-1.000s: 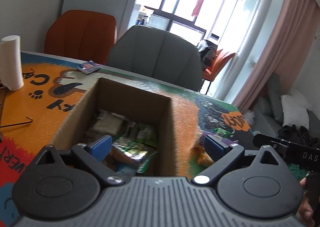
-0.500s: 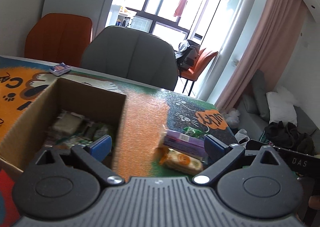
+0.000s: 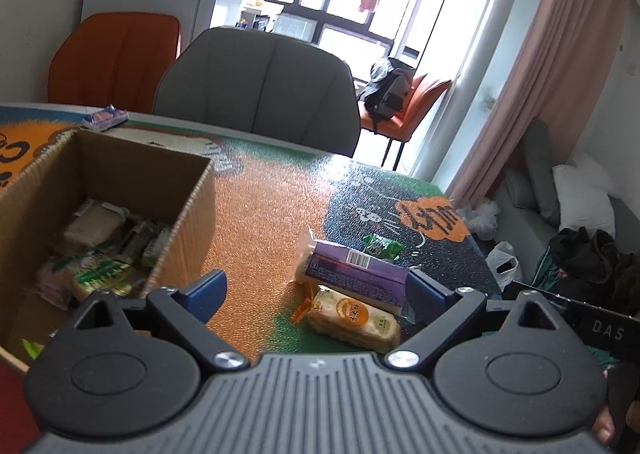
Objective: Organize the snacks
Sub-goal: 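Move both open tools back toward the remaining snack pile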
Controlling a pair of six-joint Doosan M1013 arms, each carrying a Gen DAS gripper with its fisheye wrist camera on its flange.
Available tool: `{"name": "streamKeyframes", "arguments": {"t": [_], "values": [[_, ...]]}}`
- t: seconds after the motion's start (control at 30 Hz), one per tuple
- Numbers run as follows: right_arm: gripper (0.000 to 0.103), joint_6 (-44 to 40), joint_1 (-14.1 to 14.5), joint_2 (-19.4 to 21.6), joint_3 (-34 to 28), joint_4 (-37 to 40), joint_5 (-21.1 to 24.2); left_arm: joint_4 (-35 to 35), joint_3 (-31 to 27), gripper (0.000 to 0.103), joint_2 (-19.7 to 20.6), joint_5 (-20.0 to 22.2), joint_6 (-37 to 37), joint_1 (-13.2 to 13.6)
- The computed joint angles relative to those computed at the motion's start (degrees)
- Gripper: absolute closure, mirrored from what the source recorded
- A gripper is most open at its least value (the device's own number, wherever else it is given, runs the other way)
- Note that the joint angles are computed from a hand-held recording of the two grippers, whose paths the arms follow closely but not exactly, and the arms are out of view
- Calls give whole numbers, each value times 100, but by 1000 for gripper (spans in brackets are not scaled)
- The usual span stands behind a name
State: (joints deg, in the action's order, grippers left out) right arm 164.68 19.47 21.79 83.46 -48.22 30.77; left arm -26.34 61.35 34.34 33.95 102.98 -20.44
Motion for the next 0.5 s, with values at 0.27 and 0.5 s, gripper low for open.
{"name": "streamKeyframes", "arguments": {"t": [0.27, 0.5], "values": [[46, -457, -216, 59, 48, 449, -373, 798, -255, 14, 219, 84, -717, -199], [50, -831, -395, 154, 52, 808, -631, 1349, -524, 18, 455, 238, -1166, -360]]}}
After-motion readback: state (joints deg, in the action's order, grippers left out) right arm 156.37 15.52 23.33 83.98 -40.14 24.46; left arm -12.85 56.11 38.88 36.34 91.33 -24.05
